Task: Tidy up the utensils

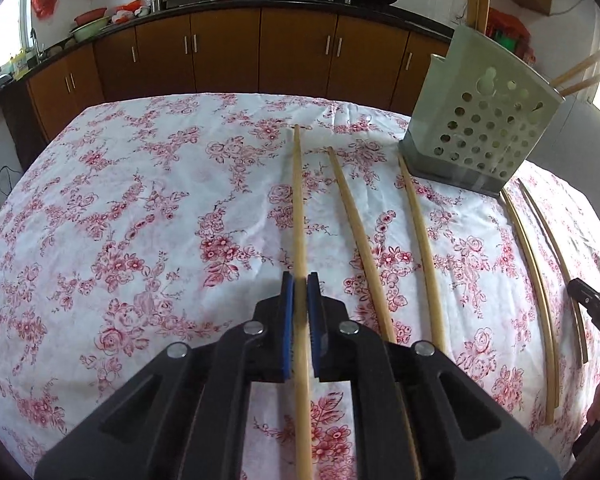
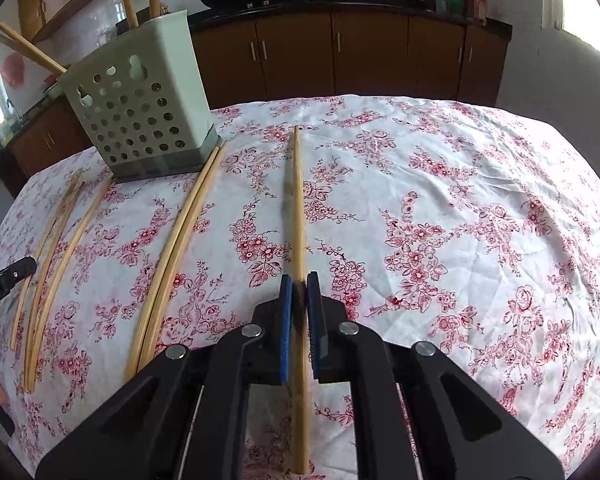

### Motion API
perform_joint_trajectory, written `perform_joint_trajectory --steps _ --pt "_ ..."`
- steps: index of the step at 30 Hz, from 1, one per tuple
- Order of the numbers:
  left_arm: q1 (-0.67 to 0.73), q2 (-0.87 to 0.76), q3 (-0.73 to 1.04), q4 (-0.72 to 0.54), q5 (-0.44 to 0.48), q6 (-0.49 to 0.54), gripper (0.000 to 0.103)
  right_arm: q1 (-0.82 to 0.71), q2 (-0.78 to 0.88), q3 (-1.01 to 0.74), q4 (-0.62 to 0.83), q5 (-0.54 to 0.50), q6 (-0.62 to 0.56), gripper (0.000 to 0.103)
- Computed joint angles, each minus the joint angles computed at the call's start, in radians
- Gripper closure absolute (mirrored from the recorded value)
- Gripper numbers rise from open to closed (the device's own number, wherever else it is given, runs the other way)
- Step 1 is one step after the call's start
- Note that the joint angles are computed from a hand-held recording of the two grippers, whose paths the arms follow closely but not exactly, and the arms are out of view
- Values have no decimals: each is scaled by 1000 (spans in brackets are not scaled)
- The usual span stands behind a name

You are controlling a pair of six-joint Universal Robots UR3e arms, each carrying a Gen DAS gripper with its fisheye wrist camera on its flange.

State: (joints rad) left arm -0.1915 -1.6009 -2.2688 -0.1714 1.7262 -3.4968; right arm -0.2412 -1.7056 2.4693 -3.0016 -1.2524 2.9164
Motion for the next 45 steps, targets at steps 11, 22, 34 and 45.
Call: perform_joint_trajectory --steps 11,22,34,45 --pt "11 13 -15 6 -11 5 93 31 11 -5 -18 -39 9 94" --pt "11 15 -15 6 -15 0 93 32 13 -5 -21 -41 9 94" --pt "8 6 -15 15 -15 -6 93 31 13 -6 -21 -41 9 94" --pt "9 8 -16 15 -16 -6 93 32 13 -7 -20 -41 10 94"
